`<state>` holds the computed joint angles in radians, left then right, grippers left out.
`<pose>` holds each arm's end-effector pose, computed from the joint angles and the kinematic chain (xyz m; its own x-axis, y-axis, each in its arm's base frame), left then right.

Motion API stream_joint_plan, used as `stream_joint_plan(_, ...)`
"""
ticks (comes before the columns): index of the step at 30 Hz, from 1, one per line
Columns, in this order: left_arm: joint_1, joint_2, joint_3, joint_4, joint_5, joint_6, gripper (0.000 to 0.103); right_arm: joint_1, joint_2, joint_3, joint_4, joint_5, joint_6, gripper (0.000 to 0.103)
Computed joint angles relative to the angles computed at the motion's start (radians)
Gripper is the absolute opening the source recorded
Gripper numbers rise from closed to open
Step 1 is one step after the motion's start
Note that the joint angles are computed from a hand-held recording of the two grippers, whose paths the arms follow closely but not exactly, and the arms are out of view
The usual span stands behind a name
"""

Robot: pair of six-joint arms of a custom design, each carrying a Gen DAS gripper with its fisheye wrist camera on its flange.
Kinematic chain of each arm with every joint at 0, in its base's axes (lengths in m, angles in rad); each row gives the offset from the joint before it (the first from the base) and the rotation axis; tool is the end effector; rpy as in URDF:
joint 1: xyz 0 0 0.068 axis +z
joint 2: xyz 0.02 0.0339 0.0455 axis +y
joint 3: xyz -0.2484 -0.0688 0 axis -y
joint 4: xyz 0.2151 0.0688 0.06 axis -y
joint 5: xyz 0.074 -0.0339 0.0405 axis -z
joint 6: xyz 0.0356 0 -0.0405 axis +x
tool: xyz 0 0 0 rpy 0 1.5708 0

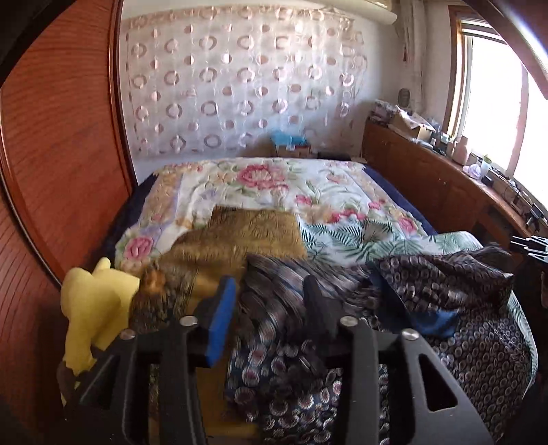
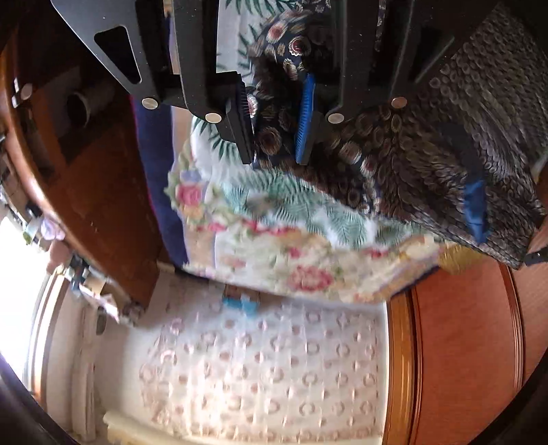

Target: Fold small clothes

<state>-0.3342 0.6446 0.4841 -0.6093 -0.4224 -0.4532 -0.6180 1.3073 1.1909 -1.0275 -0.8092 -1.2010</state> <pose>0.1180 -0.0255 0.2135 -0.6004 -0.2143 -0.7705 -0.2689 0.9614 -0.0579 0.1916 -0.1046 0.2982 -0.4132 -0.4957 -0.7639 -0.6355 0.7578 -0.1480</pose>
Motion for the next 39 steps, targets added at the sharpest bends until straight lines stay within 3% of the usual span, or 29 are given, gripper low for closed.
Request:
stream_joint_plan(4, -0.059, -0.011, -0.001, -0.021, -0.042, -0.034, 0.067, 0.054, -0.031, -0.09, 0.068, 0.051, 0.035, 0.031)
stream_joint_plan(8, -0.167, 0.049, 0.033, -0.017, -0.109, -0.091, 0.068, 0.068, -0.04, -0.062, -0.002, 0.019, 0.025, 0.041)
stream_joint_plan(13, -0.252, 0.154, 0.046, 0.066, -0.149, -0.107, 0.068, -0.094, 0.055, 0.009, -0.208, -0.059, -0.245, 0.042)
stream_joint_plan(15, -0.258, 0.213, 0.049, 0.119, -0.141, -0.104, 0.068, -0.147, 0.076, 0.009, -0.274, -0.065, -0.336, 0.043)
stream_joint_plan(24, -0.175, 0.533, 0.086, 0.408, -0.011, -0.061, 0.068, -0.252, 0.099, -0.096, -0.26, -0.005, -0.463, 0.043)
stream_joint_plan(29, -0.134, 0.697, 0.149, 0.493, 0.035, -0.049, 0.068, -0.379, 0.147, -0.116, -0.252, 0.048, -0.584, 0.043)
stream_joint_plan(34, -0.108, 0.857, 0.236, 0.508, 0.069, -0.054, 0.068, -0.453, 0.21, -0.114, -0.237, 0.077, -0.668, 0.043)
stream_joint_plan(37, -0.109, 0.909, 0.263, 0.502, 0.07, -0.058, 0.059, -0.475, 0.229, -0.107, -0.239, 0.068, -0.69, 0.043)
stream_joint_plan(39, -0.112, 0.928, 0.273, 0.499, 0.075, -0.058, 0.036, -0.486, 0.236, -0.121, -0.232, 0.054, -0.706, 0.043)
